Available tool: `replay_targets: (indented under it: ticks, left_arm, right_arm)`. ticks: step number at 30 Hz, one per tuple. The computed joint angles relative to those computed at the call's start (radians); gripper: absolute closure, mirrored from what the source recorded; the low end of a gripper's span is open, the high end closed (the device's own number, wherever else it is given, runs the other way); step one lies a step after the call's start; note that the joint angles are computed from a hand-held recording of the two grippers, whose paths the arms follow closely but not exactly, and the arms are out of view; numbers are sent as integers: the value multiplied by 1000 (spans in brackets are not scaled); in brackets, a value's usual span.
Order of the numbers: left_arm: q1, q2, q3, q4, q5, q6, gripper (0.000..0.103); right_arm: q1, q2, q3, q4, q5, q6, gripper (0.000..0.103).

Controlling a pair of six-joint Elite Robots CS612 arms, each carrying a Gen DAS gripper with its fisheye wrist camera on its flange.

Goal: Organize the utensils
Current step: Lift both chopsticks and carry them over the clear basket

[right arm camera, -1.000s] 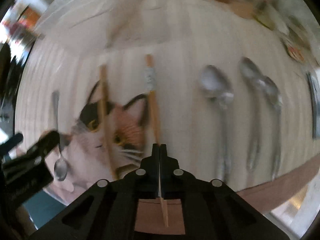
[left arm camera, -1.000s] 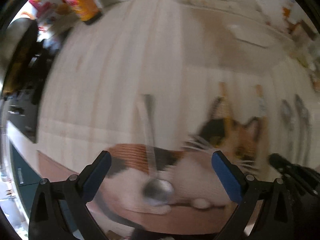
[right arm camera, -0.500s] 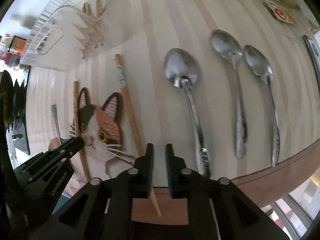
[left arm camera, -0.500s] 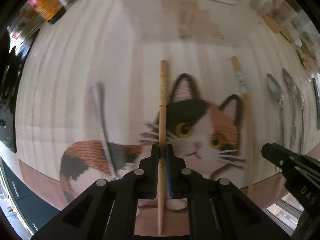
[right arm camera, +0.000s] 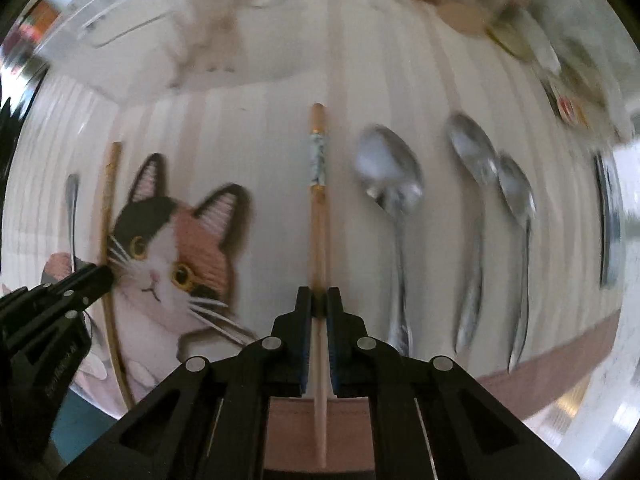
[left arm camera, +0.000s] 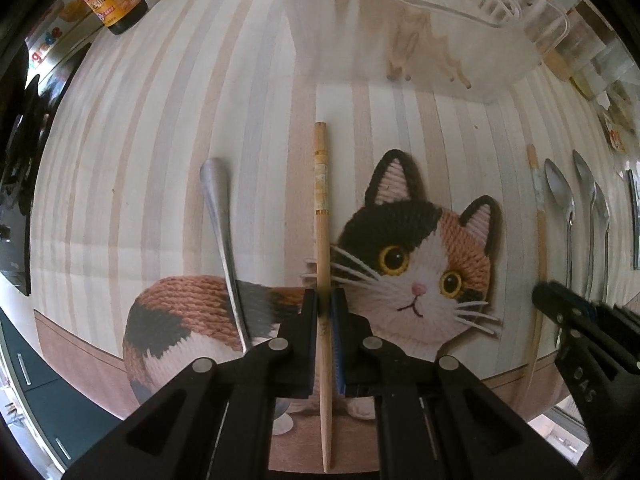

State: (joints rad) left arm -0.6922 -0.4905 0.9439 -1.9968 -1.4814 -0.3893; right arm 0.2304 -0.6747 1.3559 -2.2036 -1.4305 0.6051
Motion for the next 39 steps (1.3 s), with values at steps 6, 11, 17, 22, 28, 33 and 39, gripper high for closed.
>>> replay_targets:
  ticks: [6,11,17,22,28,33,39]
  left_arm:
    - [3,4,-1,-3,0,0,98]
    - [4,9,-10,2,-5,-9,98]
    - [4,14,-18,5,1,-1,98]
    - [-2,14,-11,-5,32,-2,99]
    - [-16,-42,56,-107,105,3,99]
    - [-24,-93,92,-209,162,15,99]
    - [-23,-121,74,-308,185,25,99]
  right_arm:
    - [-12,-23,38,7,1,-8,95]
    - [21,57,-112,83,-19,8,94]
    - [22,63,-124,91,-25,0,94]
    - [16,45,-76,20,-10,45,96]
    - [13,-16,-4,-88,-15,93,96]
    - [12,-63,24,-167,-41,101,96]
    - [-10,-90,24,-254,-62,73,96]
